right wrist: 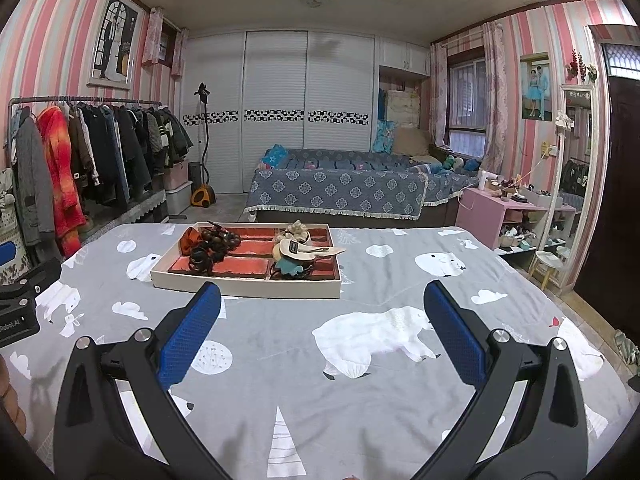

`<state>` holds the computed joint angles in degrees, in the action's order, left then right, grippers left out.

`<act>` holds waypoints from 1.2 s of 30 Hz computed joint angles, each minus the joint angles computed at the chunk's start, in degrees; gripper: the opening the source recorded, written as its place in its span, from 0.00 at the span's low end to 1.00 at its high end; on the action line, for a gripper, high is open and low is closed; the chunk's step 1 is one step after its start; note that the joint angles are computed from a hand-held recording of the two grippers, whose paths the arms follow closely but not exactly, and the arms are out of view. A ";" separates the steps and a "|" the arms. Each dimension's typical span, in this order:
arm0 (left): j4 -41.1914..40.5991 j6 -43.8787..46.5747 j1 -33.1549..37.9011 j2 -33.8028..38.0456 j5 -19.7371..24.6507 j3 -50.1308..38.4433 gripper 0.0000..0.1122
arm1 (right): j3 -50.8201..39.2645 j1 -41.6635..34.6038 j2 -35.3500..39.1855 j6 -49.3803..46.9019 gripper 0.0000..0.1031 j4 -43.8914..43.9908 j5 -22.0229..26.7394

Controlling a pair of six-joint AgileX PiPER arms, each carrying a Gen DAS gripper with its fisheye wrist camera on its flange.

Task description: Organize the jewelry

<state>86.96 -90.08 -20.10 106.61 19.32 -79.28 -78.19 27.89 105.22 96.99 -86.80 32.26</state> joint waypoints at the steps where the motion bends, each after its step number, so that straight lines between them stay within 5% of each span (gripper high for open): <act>1: 0.23 -0.22 -0.10 0.00 0.12 0.01 0.88 | -0.03 0.00 0.02 0.02 0.96 -0.04 -0.02; 36: 1.21 -0.78 0.00 -0.31 0.53 -0.18 0.88 | 0.06 -0.16 0.13 0.37 0.96 -0.46 -0.08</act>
<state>88.17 -90.86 -20.09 106.30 19.86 -79.45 -78.12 27.73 105.36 97.36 -87.26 32.18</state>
